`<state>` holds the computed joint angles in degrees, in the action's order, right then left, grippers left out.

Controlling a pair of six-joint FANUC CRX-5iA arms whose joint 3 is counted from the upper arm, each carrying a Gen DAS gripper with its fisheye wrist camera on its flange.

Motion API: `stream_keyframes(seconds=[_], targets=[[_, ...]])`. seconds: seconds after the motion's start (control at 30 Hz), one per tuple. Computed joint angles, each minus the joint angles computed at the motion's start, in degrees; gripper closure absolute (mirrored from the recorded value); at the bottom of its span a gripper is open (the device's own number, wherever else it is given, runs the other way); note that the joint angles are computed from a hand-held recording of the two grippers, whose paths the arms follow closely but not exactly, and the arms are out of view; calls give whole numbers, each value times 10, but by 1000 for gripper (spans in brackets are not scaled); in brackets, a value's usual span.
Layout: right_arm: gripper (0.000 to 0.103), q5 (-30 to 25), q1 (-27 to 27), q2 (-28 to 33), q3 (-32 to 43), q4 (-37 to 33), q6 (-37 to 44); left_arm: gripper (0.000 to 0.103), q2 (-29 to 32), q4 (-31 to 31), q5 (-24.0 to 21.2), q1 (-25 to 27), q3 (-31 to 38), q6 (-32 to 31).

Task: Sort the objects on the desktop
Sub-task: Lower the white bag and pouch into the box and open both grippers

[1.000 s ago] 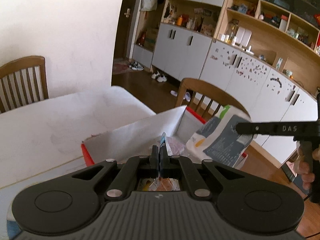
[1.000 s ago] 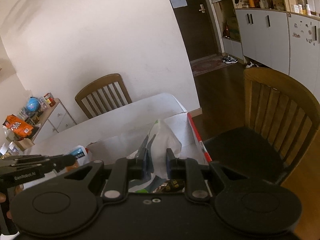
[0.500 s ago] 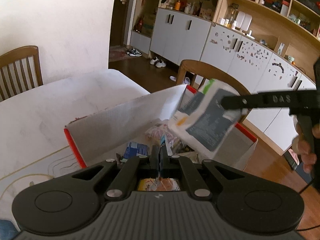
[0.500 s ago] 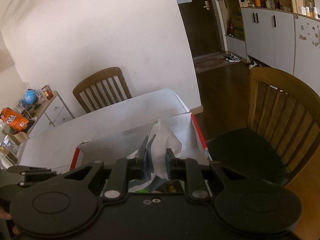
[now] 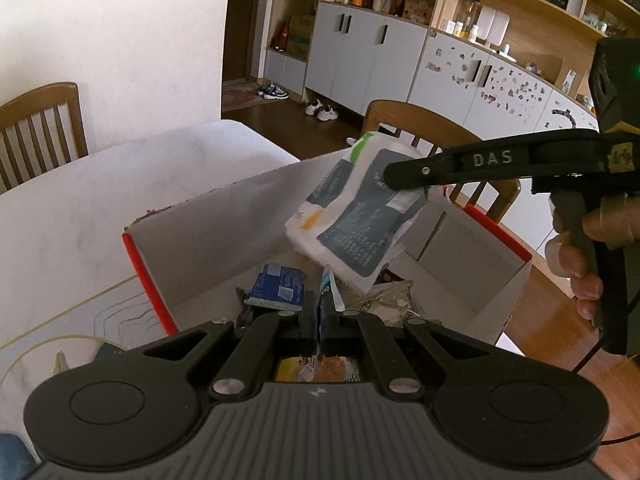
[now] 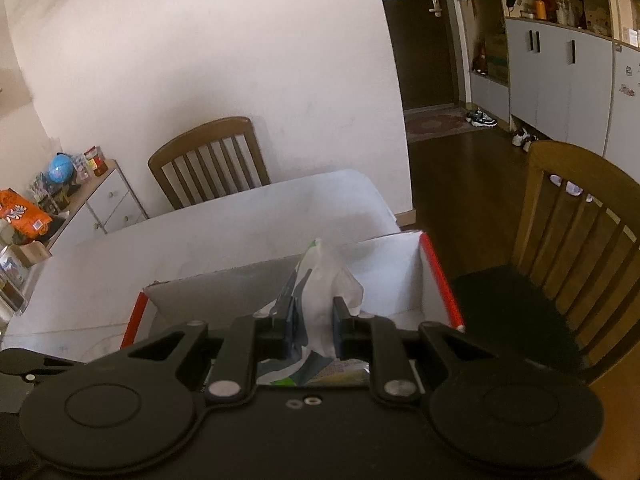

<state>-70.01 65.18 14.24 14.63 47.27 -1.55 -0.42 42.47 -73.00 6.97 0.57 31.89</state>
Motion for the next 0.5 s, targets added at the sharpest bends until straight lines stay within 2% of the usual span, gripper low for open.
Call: stream_keyframes(seconds=[0.5], targets=[[85,11,-12,19,10,-29,51,103,8,-32,-7,-16,15,22]])
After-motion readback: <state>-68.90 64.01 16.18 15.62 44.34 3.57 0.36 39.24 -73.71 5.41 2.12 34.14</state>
